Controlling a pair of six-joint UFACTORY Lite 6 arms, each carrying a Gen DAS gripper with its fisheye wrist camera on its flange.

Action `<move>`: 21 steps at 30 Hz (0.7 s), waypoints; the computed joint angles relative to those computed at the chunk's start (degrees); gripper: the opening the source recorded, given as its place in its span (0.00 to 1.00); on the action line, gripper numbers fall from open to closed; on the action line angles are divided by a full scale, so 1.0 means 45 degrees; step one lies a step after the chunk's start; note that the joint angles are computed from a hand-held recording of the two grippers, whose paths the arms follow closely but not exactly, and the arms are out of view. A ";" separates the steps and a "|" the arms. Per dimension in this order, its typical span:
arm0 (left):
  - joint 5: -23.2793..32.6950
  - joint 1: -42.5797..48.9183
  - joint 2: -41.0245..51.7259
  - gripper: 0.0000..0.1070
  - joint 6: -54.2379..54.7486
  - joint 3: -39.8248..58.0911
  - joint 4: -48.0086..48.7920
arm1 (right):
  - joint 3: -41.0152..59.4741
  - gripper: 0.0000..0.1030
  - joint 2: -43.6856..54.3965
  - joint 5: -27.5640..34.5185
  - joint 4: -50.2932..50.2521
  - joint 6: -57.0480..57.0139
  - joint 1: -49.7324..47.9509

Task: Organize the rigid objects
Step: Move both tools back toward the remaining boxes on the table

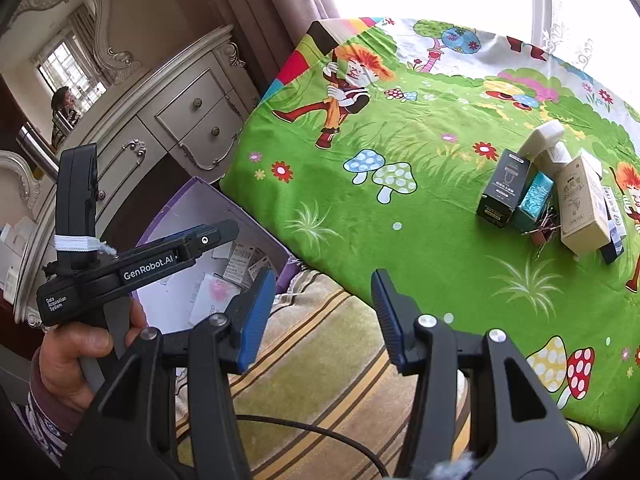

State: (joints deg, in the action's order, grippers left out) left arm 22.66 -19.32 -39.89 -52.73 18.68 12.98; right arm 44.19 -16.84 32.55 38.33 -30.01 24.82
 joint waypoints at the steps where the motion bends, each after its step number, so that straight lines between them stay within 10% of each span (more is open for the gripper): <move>1: -0.0142 -0.0361 0.0490 0.49 -0.0690 0.0267 0.0572 | 0.0067 0.52 0.0046 0.0134 0.0228 -0.0367 -0.0450; 12: -0.0676 -0.2917 0.5730 0.49 -0.5335 0.4425 0.4858 | 0.2158 0.57 0.1772 0.1382 0.2010 -0.3415 -0.5240; 21: -0.0849 -0.3443 0.9569 0.49 -0.3945 0.8450 0.4514 | 0.4211 0.69 0.4594 0.1217 0.2813 -0.4779 -0.7446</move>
